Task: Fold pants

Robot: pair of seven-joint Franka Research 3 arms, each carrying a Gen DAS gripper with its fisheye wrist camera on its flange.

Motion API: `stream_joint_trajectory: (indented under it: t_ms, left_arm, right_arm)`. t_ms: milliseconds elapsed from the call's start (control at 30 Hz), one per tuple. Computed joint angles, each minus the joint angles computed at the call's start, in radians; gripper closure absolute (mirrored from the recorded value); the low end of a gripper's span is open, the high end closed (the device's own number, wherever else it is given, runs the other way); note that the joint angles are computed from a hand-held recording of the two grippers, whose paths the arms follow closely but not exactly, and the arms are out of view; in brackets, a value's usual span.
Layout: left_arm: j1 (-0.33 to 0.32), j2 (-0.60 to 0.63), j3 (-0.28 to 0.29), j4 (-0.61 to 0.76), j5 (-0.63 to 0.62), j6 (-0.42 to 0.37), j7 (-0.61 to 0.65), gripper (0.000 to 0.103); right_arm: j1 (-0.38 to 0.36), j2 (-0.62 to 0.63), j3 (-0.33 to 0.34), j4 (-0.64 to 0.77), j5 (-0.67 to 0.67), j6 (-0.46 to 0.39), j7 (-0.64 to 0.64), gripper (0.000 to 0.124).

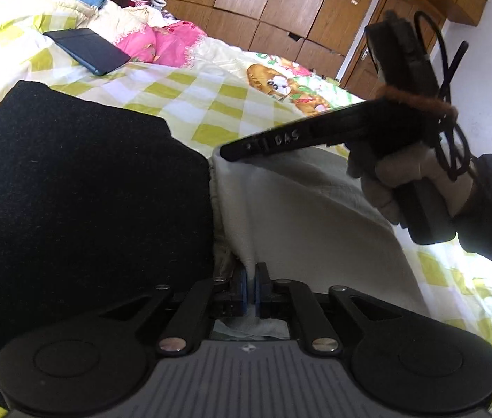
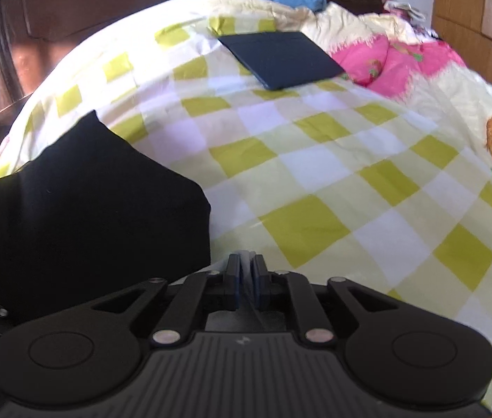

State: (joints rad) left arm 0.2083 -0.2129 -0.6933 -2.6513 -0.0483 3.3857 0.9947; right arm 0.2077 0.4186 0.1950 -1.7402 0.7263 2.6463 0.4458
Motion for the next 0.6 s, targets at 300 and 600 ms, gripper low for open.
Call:
stream_joint_trajectory:
  t_ms: [300, 600]
  left_arm:
    - [0.071, -0.180, -0.070, -0.035, 0.033, -0.128, -0.129, 0.071]
    - [0.299, -0.360, -0.300, 0.037, 0.210, -0.202, -0.247, 0.061]
  right_arm:
    - [-0.100, -0.142, -0.019, -0.083, 0.221, 0.031, 0.006, 0.090]
    - [-0.145, -0.297, -0.171, -0.314, 0.283, -0.165, 0.190, 0.084]
